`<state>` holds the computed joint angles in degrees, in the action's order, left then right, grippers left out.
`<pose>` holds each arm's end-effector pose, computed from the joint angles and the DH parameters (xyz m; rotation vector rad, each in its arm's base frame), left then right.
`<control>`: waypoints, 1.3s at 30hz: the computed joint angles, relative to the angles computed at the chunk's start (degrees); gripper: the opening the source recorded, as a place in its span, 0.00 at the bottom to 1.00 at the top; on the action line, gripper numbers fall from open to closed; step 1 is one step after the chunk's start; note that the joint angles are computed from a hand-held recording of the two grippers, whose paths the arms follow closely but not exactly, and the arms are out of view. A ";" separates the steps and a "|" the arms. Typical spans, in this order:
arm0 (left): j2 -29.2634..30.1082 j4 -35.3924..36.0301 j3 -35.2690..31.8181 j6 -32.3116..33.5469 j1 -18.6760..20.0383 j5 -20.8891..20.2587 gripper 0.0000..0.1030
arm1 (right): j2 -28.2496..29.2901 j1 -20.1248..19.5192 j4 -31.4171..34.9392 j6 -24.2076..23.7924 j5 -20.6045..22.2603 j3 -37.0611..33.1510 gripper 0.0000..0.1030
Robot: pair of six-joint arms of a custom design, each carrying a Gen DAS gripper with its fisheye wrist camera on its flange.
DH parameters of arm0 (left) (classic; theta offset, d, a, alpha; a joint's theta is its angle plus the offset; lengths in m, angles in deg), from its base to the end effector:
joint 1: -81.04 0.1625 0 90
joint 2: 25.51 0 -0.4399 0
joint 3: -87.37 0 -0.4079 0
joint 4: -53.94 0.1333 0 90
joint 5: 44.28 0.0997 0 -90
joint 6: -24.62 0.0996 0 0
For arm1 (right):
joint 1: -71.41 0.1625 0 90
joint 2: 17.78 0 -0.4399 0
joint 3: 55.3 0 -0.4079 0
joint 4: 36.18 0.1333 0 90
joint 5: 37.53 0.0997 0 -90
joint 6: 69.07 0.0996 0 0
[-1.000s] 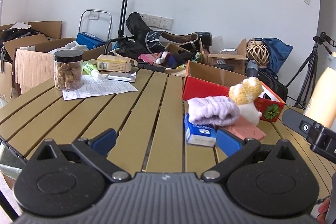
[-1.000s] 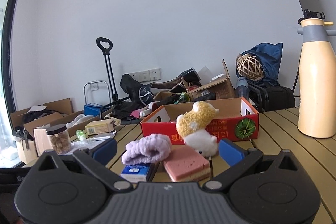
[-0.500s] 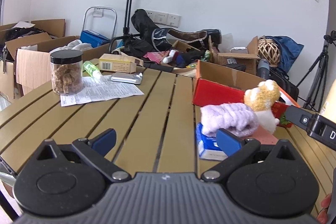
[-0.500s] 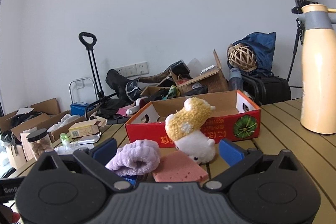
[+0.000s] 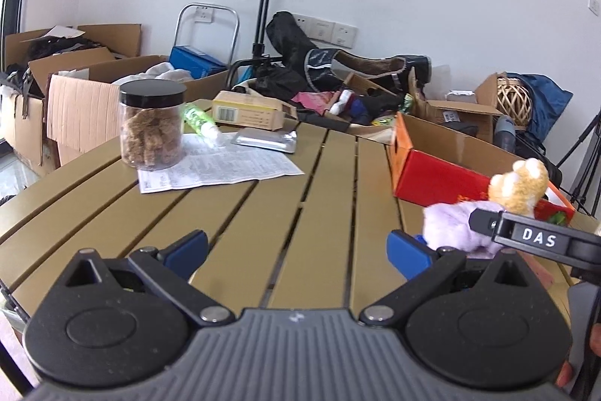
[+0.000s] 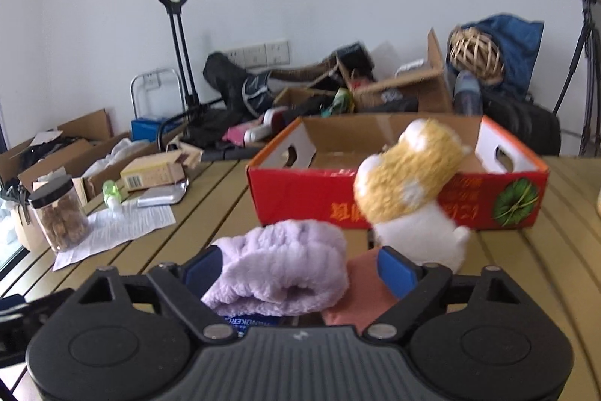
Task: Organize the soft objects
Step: 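Grasp the lilac fuzzy towel with the right gripper, then grasp the blue tissue pack with the left gripper while the right holds the towel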
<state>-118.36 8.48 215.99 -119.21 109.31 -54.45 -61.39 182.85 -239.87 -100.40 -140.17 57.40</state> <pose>-0.1622 -0.3499 0.2622 -0.1868 1.8281 -1.5050 0.3243 -0.5208 0.0857 1.0762 -2.4420 1.0638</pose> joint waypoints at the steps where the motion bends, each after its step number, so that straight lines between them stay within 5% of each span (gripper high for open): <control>1: -0.30 1.00 -0.07 -0.90 -0.12 -0.23 1.00 | 0.42 -0.03 0.74 0.40 -0.20 -0.55 0.80; 2: -0.50 2.21 -0.22 -2.07 -0.19 -0.42 1.00 | 0.66 -0.07 1.57 0.91 -0.06 -0.92 0.77; 4: -0.98 3.52 -0.34 -3.49 -0.24 -0.68 1.00 | 0.76 -0.14 3.40 1.70 0.76 -1.30 0.54; 13: -3.07 -0.74 0.85 0.47 -0.90 -1.52 1.00 | 1.30 1.18 0.22 -2.10 0.18 -0.21 0.31; 28: -4.11 -9.58 2.99 8.25 -1.59 -0.74 1.00 | -5.34 -1.28 -9.44 1.43 5.93 6.86 0.30; 39: -2.32 -33.29 7.47 28.45 -1.12 0.76 1.00 | -13.37 -8.30 -19.99 1.48 7.35 16.66 0.30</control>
<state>-120.69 -24.81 223.46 -90.76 108.19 -53.69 -74.76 174.55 -259.86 -98.92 -132.82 74.06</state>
